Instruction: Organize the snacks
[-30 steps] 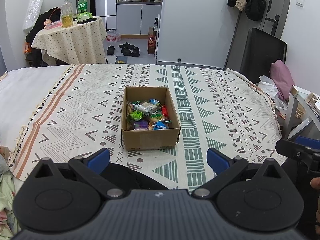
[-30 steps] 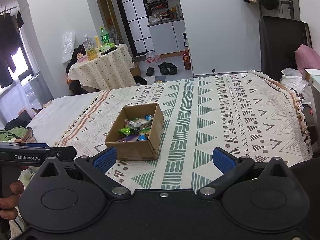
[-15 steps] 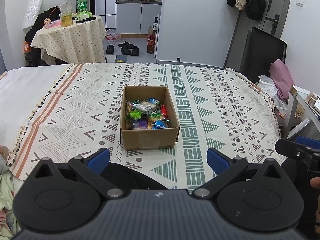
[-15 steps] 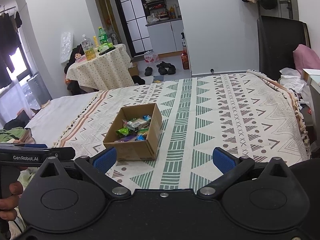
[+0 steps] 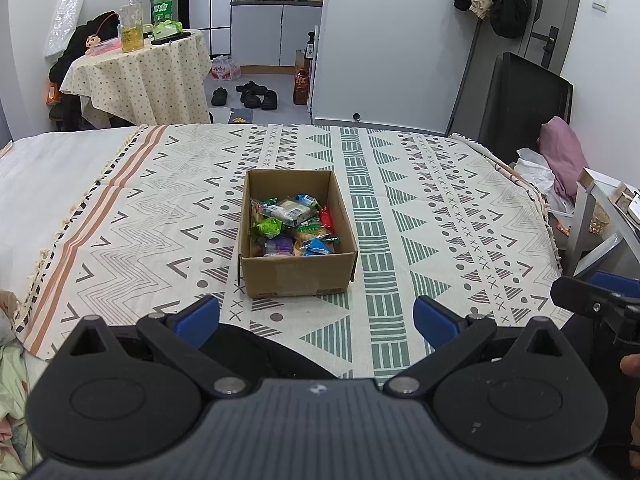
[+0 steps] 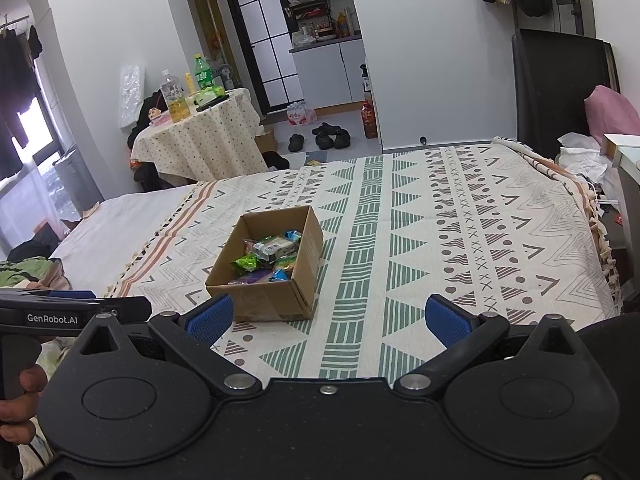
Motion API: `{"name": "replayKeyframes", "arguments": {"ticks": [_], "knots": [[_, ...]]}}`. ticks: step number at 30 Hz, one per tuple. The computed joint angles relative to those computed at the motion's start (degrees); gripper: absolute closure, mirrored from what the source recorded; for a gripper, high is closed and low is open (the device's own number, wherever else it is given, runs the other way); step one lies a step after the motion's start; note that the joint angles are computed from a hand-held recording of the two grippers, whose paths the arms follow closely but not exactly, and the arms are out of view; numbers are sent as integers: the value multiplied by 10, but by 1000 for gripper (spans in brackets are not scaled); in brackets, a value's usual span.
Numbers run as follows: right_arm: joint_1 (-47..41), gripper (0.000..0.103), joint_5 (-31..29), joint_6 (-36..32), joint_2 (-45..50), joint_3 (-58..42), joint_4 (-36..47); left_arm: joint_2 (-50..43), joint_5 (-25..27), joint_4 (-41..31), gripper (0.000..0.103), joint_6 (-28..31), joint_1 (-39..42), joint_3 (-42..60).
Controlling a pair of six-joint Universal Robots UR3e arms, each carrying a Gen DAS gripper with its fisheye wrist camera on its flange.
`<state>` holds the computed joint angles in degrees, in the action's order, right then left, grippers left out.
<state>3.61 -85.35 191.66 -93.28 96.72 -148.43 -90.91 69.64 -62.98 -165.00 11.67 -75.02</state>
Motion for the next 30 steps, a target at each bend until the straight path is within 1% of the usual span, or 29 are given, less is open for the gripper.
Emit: {"name": "replayKeyframes", "arguments": {"ticks": [30], "knots": [[2, 0, 0, -2, -1, -3, 4, 5, -4, 3, 0, 0, 0, -11]]}}
